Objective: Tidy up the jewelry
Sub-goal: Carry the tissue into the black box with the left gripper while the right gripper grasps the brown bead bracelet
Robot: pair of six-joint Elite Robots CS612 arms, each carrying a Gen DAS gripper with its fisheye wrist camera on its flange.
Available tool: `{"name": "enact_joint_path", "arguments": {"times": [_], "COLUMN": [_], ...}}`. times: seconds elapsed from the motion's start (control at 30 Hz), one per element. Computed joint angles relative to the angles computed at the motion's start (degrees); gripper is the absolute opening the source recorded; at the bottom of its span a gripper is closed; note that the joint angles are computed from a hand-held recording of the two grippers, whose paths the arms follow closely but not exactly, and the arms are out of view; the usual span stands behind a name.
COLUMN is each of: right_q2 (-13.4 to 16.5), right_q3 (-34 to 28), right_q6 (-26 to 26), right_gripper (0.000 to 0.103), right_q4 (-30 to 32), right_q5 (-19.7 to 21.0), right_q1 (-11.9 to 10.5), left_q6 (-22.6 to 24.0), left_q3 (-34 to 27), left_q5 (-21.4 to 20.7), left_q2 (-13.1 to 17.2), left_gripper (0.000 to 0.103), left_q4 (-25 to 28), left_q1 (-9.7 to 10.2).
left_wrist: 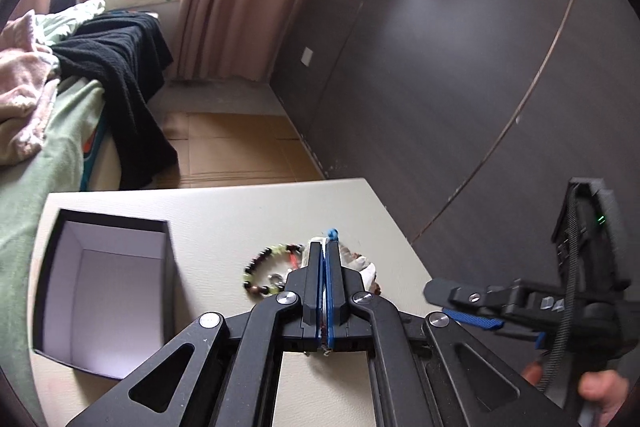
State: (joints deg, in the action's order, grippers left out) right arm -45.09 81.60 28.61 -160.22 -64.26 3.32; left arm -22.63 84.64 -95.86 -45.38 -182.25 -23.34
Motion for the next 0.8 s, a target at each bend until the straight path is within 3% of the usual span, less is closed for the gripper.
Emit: {"name": "enact_joint_path", "arguments": {"times": [0.33,0.57,0.7,0.8], "right_q2": [2.5,4.2,5.0,4.8], "right_q3": [-3.6,-6.0,-6.9,-6.5], "right_q6": [-1.0,-1.2,-1.0,-0.7], "right_gripper": [0.042,0.037,0.022,0.02], "right_q4": [3.8,6.0,7.0,6.1], "right_q5": [-1.2,-4.7,-5.8,-6.2], "right_q1": [1.0,2.0,2.3,2.4], "left_q6": [-2.8,-4.7,-6.0,-6.7], "left_q3": [2.9,4.2,5.0,5.9], "left_q5": [-0.4,-0.4,0.0,0.3], "left_q2": [-1.8,-2.7,-3.3,-3.8], "left_gripper": [0.0,0.0,0.0,0.0], "left_q4": [-6.8,-9.0,-9.8,-11.1], "left_q1": [1.47,2.47,3.0,3.43]}}
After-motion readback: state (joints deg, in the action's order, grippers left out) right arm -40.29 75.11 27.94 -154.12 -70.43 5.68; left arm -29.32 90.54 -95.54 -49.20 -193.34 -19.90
